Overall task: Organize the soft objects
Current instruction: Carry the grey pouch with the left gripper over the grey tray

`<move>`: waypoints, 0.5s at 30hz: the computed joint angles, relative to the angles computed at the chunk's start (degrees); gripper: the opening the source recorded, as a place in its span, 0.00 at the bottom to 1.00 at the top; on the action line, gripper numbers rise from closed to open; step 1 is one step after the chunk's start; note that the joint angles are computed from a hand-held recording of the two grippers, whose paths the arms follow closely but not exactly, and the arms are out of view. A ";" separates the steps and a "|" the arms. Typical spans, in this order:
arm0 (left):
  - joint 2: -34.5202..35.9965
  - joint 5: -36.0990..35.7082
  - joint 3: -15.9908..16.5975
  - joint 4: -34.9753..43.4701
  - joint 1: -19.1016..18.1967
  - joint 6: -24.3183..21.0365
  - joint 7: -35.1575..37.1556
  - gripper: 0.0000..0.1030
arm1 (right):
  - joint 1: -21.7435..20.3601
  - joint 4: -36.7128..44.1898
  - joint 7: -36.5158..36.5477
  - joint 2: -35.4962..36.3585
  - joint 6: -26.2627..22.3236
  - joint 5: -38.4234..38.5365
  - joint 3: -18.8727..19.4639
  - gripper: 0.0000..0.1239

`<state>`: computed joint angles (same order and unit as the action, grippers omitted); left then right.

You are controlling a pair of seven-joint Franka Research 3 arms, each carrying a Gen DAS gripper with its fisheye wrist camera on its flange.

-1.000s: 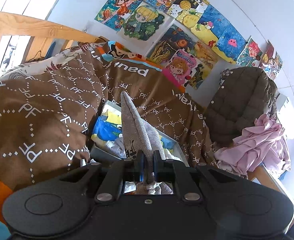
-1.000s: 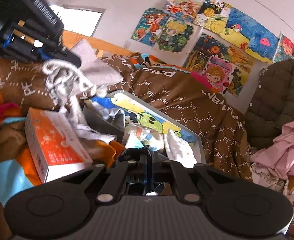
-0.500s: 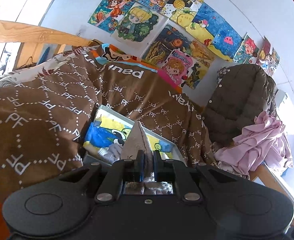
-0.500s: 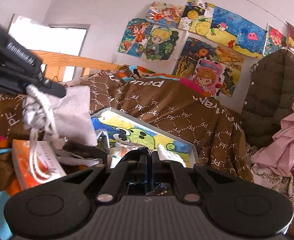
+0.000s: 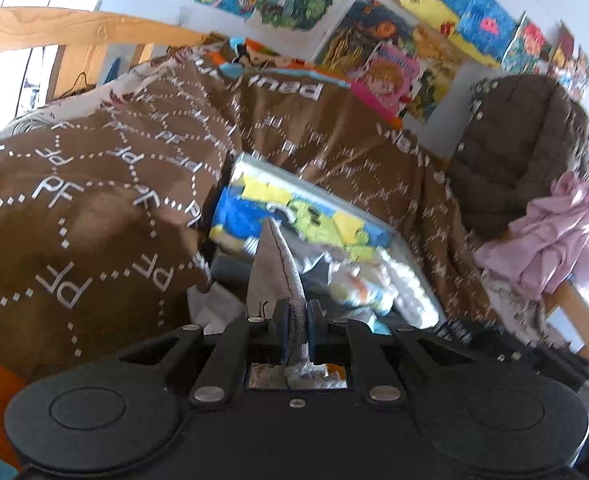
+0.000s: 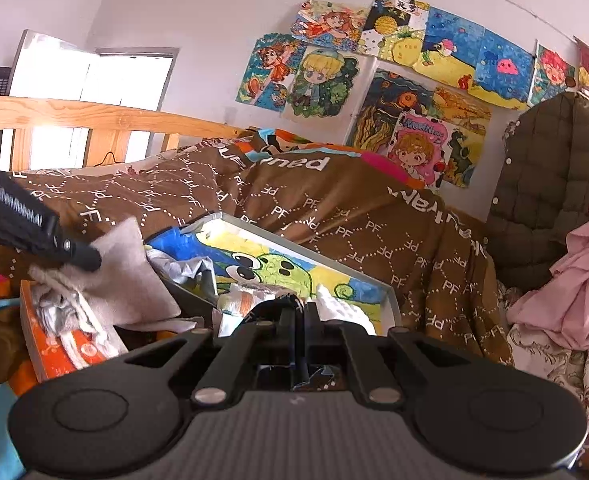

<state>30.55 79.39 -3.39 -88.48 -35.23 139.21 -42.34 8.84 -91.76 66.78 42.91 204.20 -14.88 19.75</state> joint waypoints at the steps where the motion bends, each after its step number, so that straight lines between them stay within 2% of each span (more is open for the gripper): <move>1: 0.38 -1.31 -0.39 0.46 0.37 0.01 1.61 0.10 | -0.23 0.31 -0.01 0.29 0.14 -0.47 0.28 0.04; 3: 0.86 -4.55 -1.01 0.98 1.19 0.50 5.18 0.19 | -0.82 1.05 0.37 0.80 0.06 -1.40 1.13 0.04; 8: 1.54 -8.20 -0.27 1.34 1.17 1.43 7.77 0.20 | -2.54 2.80 1.60 2.17 -0.32 -4.49 3.43 0.04; 12: 1.88 -7.57 0.80 1.90 0.15 1.32 8.00 0.10 | -3.73 5.40 2.18 4.04 -1.00 -7.23 5.63 0.04; 15: 1.61 -4.76 1.88 2.08 -0.97 0.77 5.04 0.07 | -4.79 9.18 2.91 6.63 -2.06 -9.30 8.03 0.04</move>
